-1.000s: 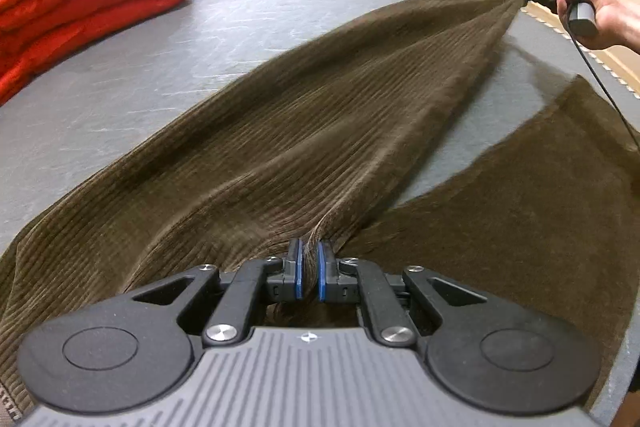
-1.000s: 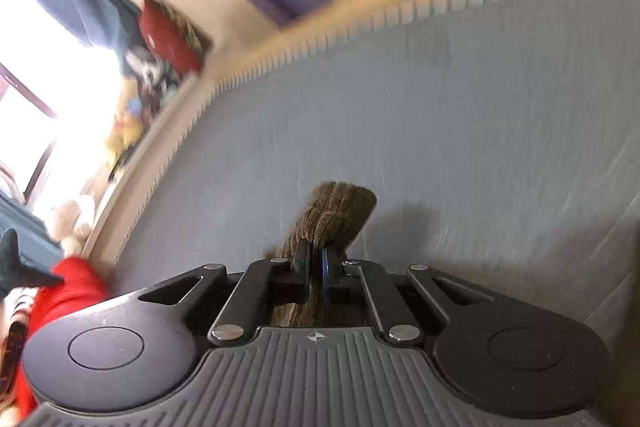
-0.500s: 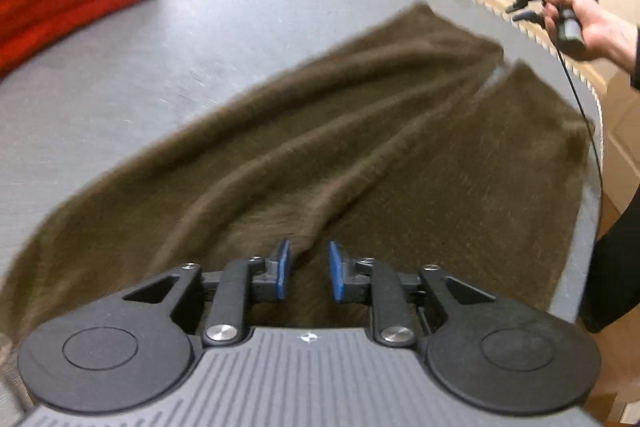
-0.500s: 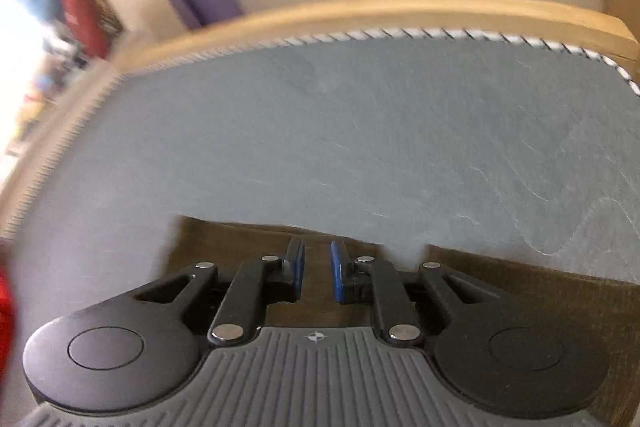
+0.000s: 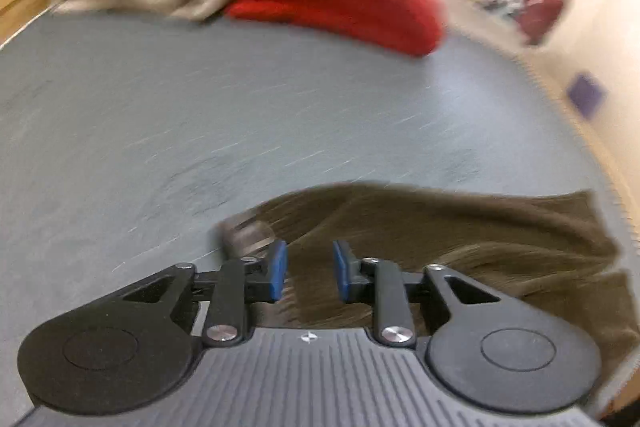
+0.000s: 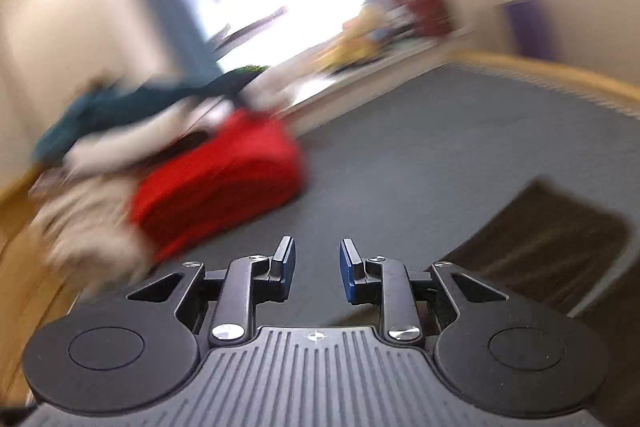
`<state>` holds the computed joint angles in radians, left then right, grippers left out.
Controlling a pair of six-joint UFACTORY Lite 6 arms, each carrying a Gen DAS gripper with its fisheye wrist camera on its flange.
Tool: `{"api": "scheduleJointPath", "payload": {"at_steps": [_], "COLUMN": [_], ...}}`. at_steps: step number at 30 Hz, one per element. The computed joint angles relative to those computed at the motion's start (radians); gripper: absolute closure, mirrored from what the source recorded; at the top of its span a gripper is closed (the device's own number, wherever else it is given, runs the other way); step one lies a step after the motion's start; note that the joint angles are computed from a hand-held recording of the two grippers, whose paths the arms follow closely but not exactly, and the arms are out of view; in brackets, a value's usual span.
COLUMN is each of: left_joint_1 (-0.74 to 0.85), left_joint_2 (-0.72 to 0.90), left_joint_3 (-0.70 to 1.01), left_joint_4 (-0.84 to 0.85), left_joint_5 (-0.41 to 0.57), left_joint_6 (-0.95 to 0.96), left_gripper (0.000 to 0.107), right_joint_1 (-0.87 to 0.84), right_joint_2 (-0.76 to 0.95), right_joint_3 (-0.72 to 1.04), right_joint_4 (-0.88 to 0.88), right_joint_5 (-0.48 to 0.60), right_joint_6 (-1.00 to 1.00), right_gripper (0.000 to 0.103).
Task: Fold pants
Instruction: 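Release the fabric with the left tool and grasp the grey waistband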
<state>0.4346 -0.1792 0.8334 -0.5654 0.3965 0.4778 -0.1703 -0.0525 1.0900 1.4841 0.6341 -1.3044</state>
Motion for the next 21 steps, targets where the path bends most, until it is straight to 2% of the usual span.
{"api": "scheduleJointPath", "payload": {"at_steps": [1,4,8,11,14,16,18,21], "left_joint_1": [0.025,0.091,0.128,0.146,0.139,0.126,0.115,0.113], "left_joint_2": [0.007,0.045,0.123,0.216,0.305,0.367,0.439,0.526], "left_joint_3": [0.011,0.012,0.037,0.071,0.092,0.128,0.171,0.237], "left_joint_4": [0.001,-0.108,-0.193,-0.302,-0.411,-0.426,-0.406,-0.358], "left_joint_5": [0.024,0.063,0.052,0.048,0.017,-0.004,-0.039,-0.064], "left_joint_6": [-0.001,0.151,0.255,0.348,0.457,0.456,0.422,0.347], "left_gripper": [0.082,0.082,0.082,0.082,0.077,0.062,0.048,0.042], "right_joint_1": [0.073,0.362,0.771,0.992,1.168,1.252,1.31,1.359], "right_joint_2": [-0.073,-0.206,-0.173,-0.097,0.012,0.069,0.116,0.17], "right_joint_3": [-0.105,-0.363,-0.501,-0.521,-0.51,-0.501,-0.478,-0.426], "right_joint_4": [0.005,0.127,0.537,0.839,1.1,1.231,1.202,0.977], "right_joint_5": [-0.011,-0.175,-0.351,-0.377,-0.374,-0.371,-0.38,-0.416], "right_joint_6": [-0.052,-0.233,-0.618,-0.932,-1.217,-1.392,-1.417,-1.279], "right_gripper": [0.076,0.084,0.085,0.085,0.085,0.085,0.08,0.073]}}
